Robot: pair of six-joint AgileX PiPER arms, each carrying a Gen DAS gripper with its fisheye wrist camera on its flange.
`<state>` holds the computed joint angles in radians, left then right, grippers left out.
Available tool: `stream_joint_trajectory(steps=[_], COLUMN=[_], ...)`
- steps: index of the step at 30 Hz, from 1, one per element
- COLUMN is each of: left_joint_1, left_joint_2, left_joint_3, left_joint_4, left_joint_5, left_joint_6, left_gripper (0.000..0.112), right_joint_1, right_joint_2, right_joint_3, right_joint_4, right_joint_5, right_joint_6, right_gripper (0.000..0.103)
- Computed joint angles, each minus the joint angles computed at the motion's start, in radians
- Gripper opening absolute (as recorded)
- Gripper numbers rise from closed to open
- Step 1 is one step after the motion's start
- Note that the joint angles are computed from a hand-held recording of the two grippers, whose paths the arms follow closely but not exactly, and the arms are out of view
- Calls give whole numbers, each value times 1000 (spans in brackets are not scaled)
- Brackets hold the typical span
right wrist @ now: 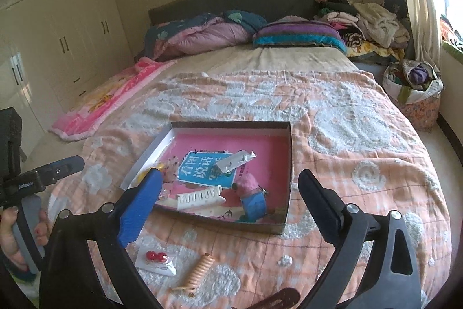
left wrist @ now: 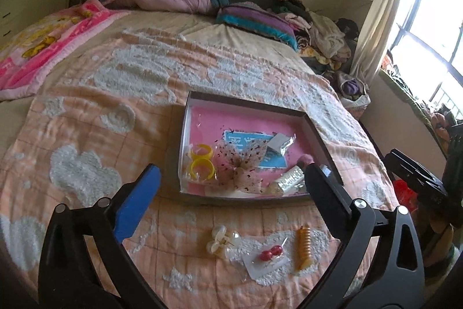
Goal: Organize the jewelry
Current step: 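Withdraw both open tools from the grey box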
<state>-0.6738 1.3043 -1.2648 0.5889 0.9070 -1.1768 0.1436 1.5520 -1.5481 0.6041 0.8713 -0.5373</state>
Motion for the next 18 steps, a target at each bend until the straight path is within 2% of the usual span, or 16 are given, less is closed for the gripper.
stream_joint_trajectory(steps=[18], left_joint_1=[-278], left_joint_2=[-39], left_joint_3=[-86], left_joint_4=[187], left_joint_5=[230], left_joint_6=[-123], left_gripper=[93], right_joint_1=[-114], right_joint_2=[-232], right_joint_3=[132], right_joint_4=[92], right_joint_5=[38], right_joint_6=[-119], right_gripper=[95])
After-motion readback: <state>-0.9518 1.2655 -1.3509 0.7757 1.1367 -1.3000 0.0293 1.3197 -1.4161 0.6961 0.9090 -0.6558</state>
